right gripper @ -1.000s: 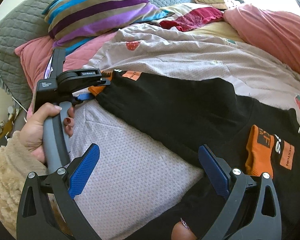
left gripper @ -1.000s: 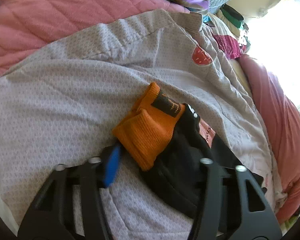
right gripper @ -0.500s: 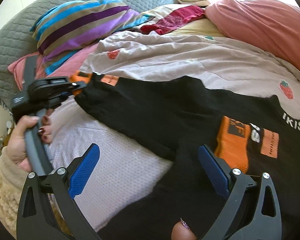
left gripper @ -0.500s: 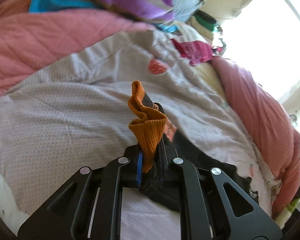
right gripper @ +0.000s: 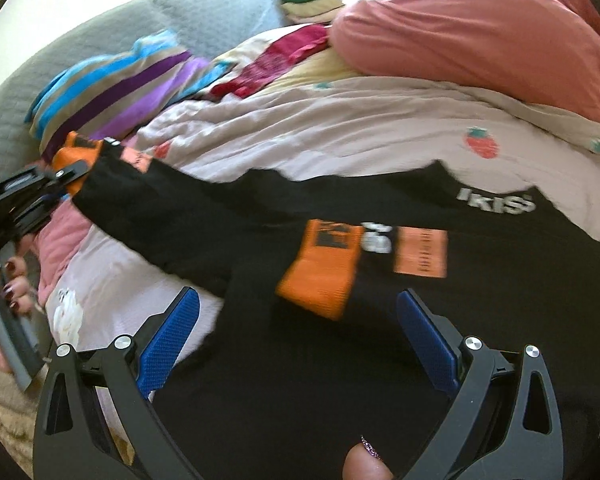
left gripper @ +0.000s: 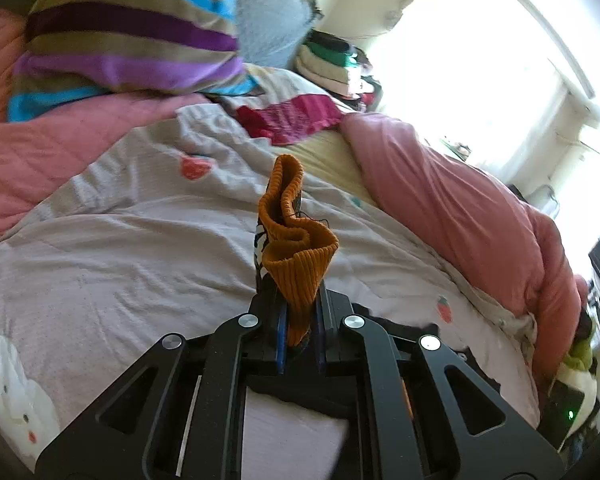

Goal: Fold small clothes
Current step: 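Carry the cuff across the shirt body and open the left tool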

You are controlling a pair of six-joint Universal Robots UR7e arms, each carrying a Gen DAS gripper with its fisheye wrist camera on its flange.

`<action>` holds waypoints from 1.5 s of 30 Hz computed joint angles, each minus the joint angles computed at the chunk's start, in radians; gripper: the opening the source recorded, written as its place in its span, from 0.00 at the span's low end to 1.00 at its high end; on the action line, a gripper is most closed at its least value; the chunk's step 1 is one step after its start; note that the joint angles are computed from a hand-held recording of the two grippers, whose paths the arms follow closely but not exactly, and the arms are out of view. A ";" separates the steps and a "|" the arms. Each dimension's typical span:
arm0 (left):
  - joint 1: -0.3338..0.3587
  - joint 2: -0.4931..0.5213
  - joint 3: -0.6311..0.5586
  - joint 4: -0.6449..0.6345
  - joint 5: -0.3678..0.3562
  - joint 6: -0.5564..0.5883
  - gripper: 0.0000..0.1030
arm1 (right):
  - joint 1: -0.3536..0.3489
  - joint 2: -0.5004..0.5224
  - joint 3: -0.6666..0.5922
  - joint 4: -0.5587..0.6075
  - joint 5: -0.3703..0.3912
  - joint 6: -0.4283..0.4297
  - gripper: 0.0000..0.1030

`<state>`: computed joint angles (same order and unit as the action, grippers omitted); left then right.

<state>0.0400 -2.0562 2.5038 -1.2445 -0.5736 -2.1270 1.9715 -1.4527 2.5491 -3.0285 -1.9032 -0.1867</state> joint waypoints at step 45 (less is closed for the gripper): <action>0.012 0.800 0.115 -1.374 -0.365 0.788 0.21 | -0.253 -0.463 0.089 0.203 -0.034 -0.003 0.95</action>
